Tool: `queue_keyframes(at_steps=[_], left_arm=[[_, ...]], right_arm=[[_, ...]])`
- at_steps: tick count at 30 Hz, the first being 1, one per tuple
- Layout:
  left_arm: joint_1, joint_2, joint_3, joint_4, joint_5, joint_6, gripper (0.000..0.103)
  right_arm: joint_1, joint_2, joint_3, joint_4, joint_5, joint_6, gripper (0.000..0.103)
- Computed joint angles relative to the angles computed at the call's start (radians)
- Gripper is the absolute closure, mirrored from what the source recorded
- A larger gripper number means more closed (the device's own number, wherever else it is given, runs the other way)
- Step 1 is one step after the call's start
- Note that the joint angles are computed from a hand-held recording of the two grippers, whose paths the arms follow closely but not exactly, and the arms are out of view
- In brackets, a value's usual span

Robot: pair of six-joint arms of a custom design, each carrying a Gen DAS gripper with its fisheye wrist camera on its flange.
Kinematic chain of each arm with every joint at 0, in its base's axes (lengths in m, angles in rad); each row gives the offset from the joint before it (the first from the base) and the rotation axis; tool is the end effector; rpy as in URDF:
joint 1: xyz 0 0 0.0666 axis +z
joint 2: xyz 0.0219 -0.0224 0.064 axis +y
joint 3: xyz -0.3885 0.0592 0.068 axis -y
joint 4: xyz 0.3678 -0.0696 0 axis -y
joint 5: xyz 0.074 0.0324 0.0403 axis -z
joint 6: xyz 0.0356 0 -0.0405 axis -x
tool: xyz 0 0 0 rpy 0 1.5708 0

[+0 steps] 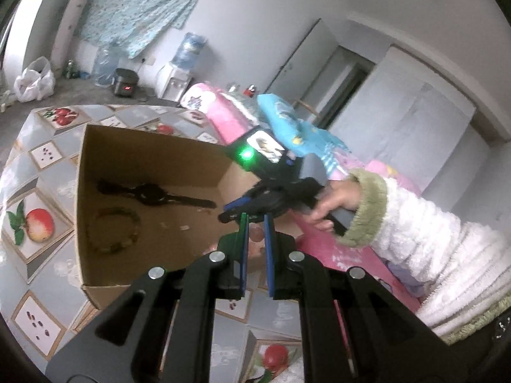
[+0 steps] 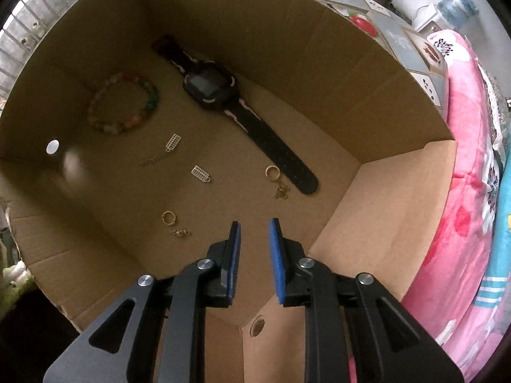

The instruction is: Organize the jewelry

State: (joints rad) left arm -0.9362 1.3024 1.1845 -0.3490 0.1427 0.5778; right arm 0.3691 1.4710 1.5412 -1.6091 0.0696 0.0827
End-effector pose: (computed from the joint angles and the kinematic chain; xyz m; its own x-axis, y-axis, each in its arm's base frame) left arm 0.2607 -0.3633 0.4306 -0.7000 0.0390 -0.7130 0.5850 0.6039 -0.5413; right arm 0.3937 0.1492 0.4403 -0.8994 -0.4363 -0.0260 -0.4336 0.8982 -0.0719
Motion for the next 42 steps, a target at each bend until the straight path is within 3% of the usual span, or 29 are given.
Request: queue_keyframes(at_steps=[5, 9, 13, 17, 22, 23, 24, 26, 30, 32, 34, 38, 42], left_arm=[[0.031, 0.025, 0.035, -0.040, 0.017, -0.004, 0.095], [0.048, 0.053, 0.069, -0.059, 0.035, -0.003, 0.095], [0.053, 0.128, 0.147, -0.110, 0.066, 0.017, 0.095], [0.070, 0.266, 0.271, -0.168, 0.160, 0.066, 0.095], [0.079, 0.416, 0.406, -0.200, 0.280, 0.145, 0.094], [0.081, 0.452, 0.437, -0.224, 0.294, 0.167, 0.091], [0.082, 0.478, 0.461, -0.252, 0.303, 0.176, 0.078], [0.076, 0.513, 0.494, -0.316, 0.273, 0.191, 0.072], [0.067, 0.471, 0.433, -0.266, 0.241, 0.194, 0.069], [0.064, 0.422, 0.391, -0.234, 0.182, 0.177, 0.065], [0.062, 0.368, 0.350, -0.212, 0.120, 0.156, 0.055], [0.040, 0.229, 0.270, -0.214, -0.082, 0.069, 0.039], [0.005, 0.108, 0.202, -0.260, -0.323, 0.015, 0.025]], right_arm=[[-0.027, -0.078, -0.018, 0.057, -0.055, -0.019, 0.083], [-0.070, -0.220, -0.048, 0.169, -0.099, -0.054, 0.082], [-0.118, -0.365, -0.102, 0.286, -0.113, -0.100, 0.067], [-0.179, -0.466, -0.159, 0.369, -0.103, -0.138, 0.066], [-0.299, -0.531, -0.225, 0.399, -0.192, -0.155, 0.066], [-0.320, -0.535, -0.234, 0.402, -0.203, -0.149, 0.066], [-0.339, -0.542, -0.246, 0.403, -0.212, -0.145, 0.066], [-0.377, -0.549, -0.272, 0.404, -0.236, -0.145, 0.066], [-0.436, -0.560, -0.316, 0.409, -0.296, -0.150, 0.066], [-0.453, -0.567, -0.340, 0.415, -0.332, -0.165, 0.066], [-0.447, -0.578, -0.360, 0.419, -0.355, -0.192, 0.066], [-0.409, -0.614, -0.390, 0.448, -0.403, -0.245, 0.066], [-0.341, -0.662, -0.423, 0.477, -0.387, -0.329, 0.054]])
